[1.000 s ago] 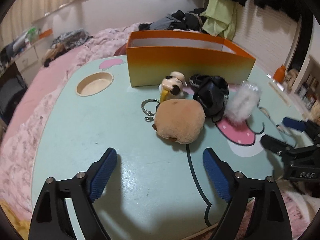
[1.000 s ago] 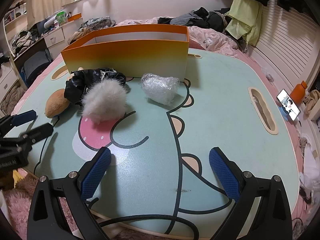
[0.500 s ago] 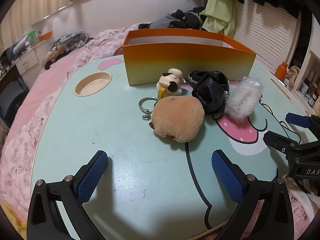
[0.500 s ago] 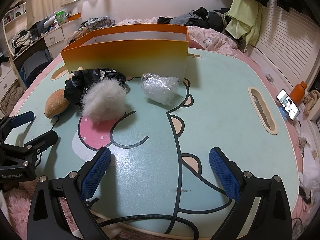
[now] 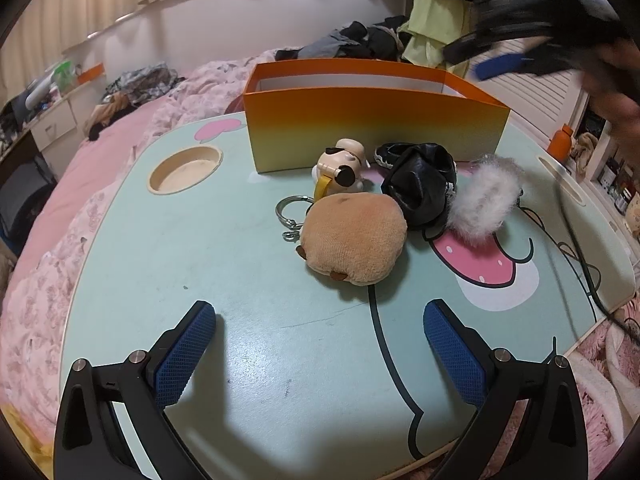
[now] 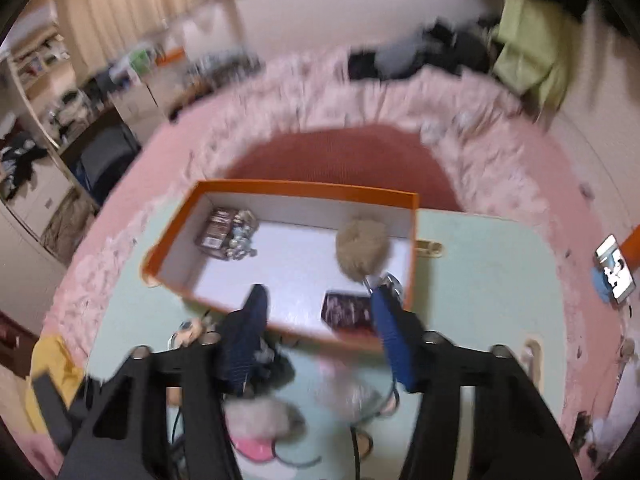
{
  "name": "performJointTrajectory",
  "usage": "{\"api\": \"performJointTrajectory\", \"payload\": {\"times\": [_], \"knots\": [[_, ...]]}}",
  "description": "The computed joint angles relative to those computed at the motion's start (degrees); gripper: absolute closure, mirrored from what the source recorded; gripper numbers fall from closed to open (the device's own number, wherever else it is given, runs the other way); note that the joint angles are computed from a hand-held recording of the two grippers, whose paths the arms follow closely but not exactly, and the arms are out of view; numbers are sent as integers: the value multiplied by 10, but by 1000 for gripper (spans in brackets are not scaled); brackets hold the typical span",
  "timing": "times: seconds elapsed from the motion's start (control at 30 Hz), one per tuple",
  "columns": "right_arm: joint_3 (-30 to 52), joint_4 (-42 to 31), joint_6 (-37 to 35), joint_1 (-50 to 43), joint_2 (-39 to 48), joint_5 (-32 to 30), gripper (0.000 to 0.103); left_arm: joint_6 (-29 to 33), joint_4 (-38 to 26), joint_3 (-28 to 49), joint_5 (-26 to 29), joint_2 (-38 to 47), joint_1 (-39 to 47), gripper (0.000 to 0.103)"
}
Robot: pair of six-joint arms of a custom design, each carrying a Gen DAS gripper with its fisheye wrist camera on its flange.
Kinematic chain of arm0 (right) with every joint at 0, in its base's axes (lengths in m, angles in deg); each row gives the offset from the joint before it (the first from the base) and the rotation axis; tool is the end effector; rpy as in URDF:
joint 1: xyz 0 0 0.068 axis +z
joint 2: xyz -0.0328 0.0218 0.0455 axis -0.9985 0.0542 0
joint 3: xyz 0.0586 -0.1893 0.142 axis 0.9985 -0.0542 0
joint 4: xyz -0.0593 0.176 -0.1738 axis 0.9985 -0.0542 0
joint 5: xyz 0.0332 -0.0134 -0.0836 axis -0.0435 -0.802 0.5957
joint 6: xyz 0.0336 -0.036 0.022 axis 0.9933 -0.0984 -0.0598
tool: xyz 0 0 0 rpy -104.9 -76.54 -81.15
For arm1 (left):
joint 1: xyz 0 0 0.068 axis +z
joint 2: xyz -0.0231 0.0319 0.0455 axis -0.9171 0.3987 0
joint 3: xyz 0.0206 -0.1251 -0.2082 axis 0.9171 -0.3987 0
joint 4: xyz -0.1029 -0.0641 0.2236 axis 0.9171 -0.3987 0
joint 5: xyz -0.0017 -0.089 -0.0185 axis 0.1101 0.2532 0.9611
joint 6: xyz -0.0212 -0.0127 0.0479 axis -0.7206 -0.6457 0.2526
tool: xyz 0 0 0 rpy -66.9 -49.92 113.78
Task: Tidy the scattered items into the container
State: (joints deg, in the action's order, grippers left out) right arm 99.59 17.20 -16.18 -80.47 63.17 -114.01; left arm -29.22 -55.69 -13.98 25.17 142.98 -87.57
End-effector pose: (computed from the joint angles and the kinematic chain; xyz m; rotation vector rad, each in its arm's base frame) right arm 0.3317 0.0544 0.2052 -1.4605 2.1953 0.4342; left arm 0.2157 -0.0839 0.0949 0.4943 2.3774 -0.1811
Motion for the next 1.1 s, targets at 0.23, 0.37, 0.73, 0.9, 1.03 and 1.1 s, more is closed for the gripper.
{"api": "performJointTrajectory", "payload": {"times": [0.23, 0.37, 0.73, 0.9, 1.03, 1.1], "knots": [[37, 89, 149, 103, 93, 139, 61, 5, 6, -1, 6, 1, 3, 0], [48, 114, 180, 135, 110, 199, 59, 5, 7, -4, 6, 0, 3, 0], [-33, 215, 136, 197, 95, 326, 73, 8, 14, -4, 11, 6, 7, 0], [-10, 152, 123, 144, 78, 206, 73, 7, 15, -5, 11, 5, 6, 0], [4, 52, 61, 67, 24, 67, 73, 8, 16, -3, 12, 9, 7, 0], [13, -14, 2, 19, -2, 12, 73, 8, 17, -3, 12, 9, 8, 0]]}}
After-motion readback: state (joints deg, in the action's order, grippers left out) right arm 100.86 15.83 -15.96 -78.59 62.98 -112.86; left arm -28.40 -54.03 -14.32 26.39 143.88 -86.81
